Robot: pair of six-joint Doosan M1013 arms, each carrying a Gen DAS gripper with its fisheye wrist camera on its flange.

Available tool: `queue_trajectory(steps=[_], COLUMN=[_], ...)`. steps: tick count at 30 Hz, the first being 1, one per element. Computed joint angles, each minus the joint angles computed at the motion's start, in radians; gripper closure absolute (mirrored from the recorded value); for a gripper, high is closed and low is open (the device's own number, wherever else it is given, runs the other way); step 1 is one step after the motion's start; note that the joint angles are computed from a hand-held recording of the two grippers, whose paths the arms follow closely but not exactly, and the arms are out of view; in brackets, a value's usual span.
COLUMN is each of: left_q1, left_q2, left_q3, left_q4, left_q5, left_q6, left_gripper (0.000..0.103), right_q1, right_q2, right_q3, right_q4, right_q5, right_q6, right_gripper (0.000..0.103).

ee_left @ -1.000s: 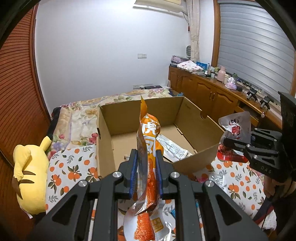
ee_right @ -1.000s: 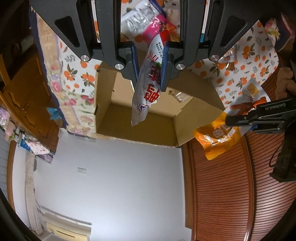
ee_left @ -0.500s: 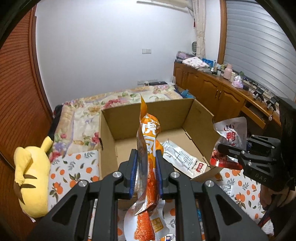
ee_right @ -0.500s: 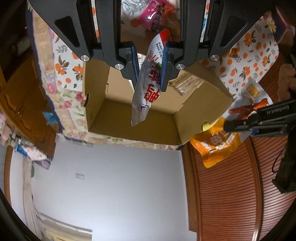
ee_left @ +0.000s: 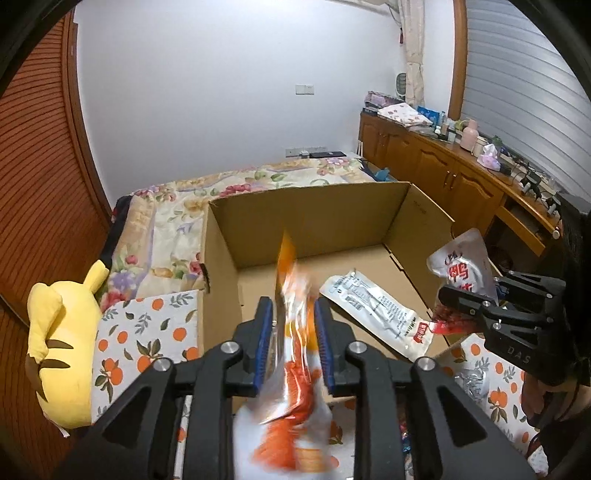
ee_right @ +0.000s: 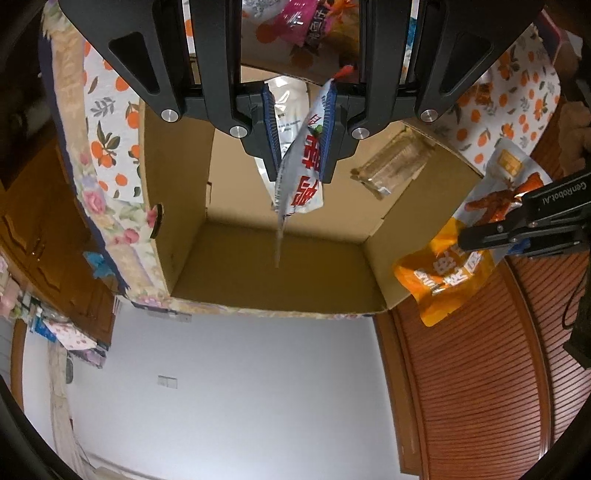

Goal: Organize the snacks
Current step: 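Open both tools to drop the packets into the box, then move both tools back toward the remaining snacks beside the box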

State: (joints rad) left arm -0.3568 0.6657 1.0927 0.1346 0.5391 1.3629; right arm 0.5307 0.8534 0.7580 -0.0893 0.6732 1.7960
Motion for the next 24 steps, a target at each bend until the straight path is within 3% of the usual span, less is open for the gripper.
queue_trajectory(steps=[3, 12, 24], left_q1=[0.002, 0.007, 0.019], left_q2=[-0.001, -0.029, -0.141], left_q3=[0.002, 0.051, 0.24], left_q4=[0.02, -0.024, -0.175], left_q5=[-0.007, -0.054, -0.21], left_q6=[-0.021, 0.029, 0.171], left_gripper=[0.075, 0.075, 0.062], right_q1=[0.0, 0.001, 0.02], right_q2=[-0.004, -0.022, -0.17], right_q3=[0.012, 0.048, 0.299], right_q4=[-0.007, -0.024, -0.022], right_q5=[-0.017, -0.042, -0.254], right_q6=[0.011, 0.022, -0.038], right_gripper=[0.076, 0.07, 0.06])
